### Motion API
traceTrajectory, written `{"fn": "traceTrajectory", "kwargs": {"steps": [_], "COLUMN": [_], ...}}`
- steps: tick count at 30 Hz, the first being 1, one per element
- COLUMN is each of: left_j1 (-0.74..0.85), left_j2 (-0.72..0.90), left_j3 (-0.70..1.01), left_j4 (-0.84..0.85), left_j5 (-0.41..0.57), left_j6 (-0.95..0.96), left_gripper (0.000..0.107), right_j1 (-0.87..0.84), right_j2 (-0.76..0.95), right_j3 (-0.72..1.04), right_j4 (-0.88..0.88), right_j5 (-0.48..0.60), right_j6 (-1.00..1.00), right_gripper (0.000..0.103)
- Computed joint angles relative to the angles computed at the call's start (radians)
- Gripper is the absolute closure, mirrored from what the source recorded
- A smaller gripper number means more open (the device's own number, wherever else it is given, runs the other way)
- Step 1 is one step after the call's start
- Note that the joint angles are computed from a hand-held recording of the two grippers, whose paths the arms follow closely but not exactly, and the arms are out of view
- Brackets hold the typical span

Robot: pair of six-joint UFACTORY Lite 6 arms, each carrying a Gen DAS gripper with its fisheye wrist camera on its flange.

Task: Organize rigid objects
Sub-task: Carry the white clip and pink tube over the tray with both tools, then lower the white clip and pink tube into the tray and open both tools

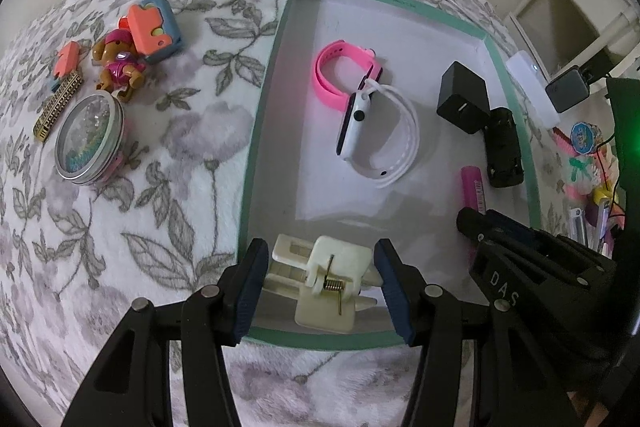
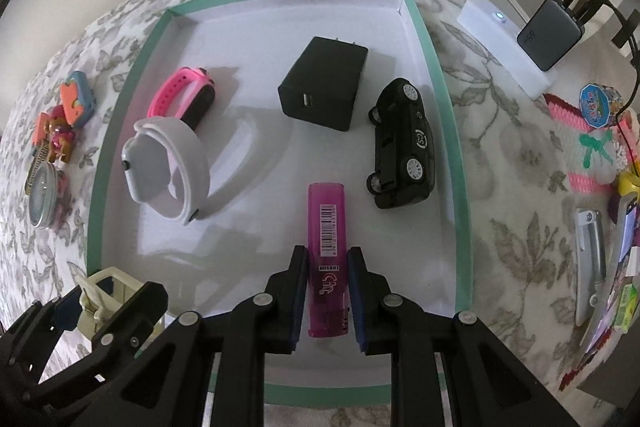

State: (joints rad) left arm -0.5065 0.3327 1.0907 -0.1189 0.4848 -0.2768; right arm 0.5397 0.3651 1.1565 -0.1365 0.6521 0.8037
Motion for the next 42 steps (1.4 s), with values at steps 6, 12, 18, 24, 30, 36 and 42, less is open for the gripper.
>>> {"fn": "traceTrajectory", "kwargs": {"steps": [6, 12, 18, 24, 30, 36, 42], "left_j1": [-0.001, 0.004, 0.015, 0.030, 0.044, 0.044, 0.056], "left_j2": [0.013, 0.012, 0.003, -0.046, -0.072, -0.104, -0.131], "left_j3": [0.012, 0.014, 0.008, -0.009, -0.023, -0.025, -0.021], "left_j4": [0.007, 0.001, -0.022, -0.046, -0.072, -0.061, 0.000], "left_j5": [0.004, 0.011, 0.022, 0.021, 0.019, 0.020, 0.024], "left_j6": [-0.007, 0.004, 0.024, 0.051, 0.080, 0.064, 0.002], "left_gripper": [0.050, 0.050, 0.050, 0.050, 0.048, 0.045, 0.036], "right_j1": [-0.009, -0.006, -0.006, 0.001, 0.004, 0.004, 0.006], "right_j2": [0.050, 0.064, 0.067, 0.043, 0.027, -0.001, -0.019], "right_j3": [0.051, 0.070, 0.076, 0.099, 0.113, 0.098, 0.087], "right_j4": [0.004, -0.002, -0.006, -0.041, -0.060, -0.061, -0.073], "right_j5": [0.007, 0.021, 0.034, 0.065, 0.089, 0.077, 0.062], "right_j6": [-0.009, -0.003, -0.004, 0.022, 0.039, 0.049, 0.062], "right_gripper": [0.080, 0.080, 0.075, 0.072, 0.072, 0.072, 0.072]}}
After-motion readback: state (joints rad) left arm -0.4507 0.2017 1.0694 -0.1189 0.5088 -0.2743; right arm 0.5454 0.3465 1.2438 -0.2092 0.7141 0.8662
